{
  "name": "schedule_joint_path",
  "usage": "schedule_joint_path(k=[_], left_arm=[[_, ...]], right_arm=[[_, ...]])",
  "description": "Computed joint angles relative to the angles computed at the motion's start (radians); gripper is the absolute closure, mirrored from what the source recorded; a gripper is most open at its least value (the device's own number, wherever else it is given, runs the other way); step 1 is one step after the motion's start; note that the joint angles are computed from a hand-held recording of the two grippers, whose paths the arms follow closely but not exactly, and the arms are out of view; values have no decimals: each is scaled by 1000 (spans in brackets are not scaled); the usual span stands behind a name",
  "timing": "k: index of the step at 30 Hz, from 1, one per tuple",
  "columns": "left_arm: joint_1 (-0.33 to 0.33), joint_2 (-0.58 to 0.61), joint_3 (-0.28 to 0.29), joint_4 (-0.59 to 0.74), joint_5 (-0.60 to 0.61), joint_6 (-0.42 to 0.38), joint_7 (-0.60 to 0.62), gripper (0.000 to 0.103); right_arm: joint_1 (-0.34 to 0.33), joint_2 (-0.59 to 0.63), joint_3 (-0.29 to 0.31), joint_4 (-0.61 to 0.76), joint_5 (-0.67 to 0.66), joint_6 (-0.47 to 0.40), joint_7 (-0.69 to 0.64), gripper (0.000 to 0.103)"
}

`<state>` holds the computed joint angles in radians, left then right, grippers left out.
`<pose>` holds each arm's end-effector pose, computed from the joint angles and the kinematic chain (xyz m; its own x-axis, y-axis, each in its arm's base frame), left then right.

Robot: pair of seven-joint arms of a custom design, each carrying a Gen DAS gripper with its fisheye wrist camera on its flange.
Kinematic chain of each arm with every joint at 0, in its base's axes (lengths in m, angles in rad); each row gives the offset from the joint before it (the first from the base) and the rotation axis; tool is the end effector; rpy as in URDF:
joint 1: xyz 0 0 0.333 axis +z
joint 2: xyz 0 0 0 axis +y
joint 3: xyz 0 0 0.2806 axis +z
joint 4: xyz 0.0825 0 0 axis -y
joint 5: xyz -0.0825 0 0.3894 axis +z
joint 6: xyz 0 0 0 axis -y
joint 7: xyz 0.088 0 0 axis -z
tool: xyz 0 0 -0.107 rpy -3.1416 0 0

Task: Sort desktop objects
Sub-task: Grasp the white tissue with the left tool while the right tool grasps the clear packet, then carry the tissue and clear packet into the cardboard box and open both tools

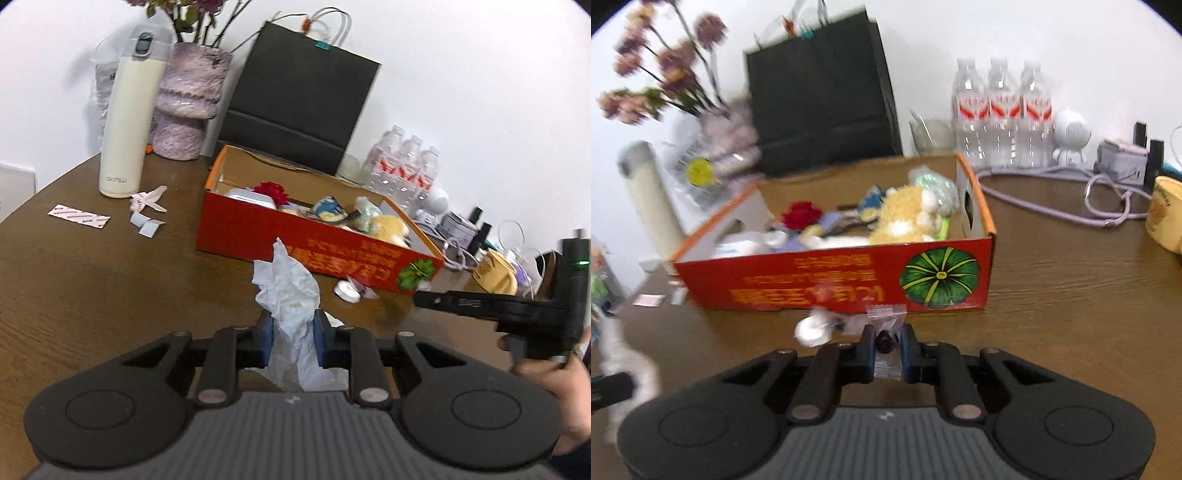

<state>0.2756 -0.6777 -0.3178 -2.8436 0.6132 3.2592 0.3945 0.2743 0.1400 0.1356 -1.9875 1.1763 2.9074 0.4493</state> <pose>0.3874 -0.0713 0.4440 0.2417 -0.9165 0.3186 -0.4437 -0.3964 -0.8037 0.5854 0.1906 0.4174 0.5183 -0.8354 -0.1832 -0.5829 -0.1884 -0.7904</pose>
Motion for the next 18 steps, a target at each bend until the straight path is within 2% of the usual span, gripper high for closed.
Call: schedule_joint_path(k=[3,8,13,18], left_arm=[[-68,-31,18,-21,6,-33,9,80],[-130,-133,-45,-45,42,-144,-17,80],[-179,-236,-95,-62,92,-217,-77,80],[-262,-340,-145,-85,115,-356,-182,80]], right_arm=[[-6,-145,-6,-137,125,-45,-128,91],[55,-345,-61,-331,231,-77,-258,90],[99,-499,-109,-471,247,-121,-284,90],[133,-627,-146,-573,307,-133,-361,90]])
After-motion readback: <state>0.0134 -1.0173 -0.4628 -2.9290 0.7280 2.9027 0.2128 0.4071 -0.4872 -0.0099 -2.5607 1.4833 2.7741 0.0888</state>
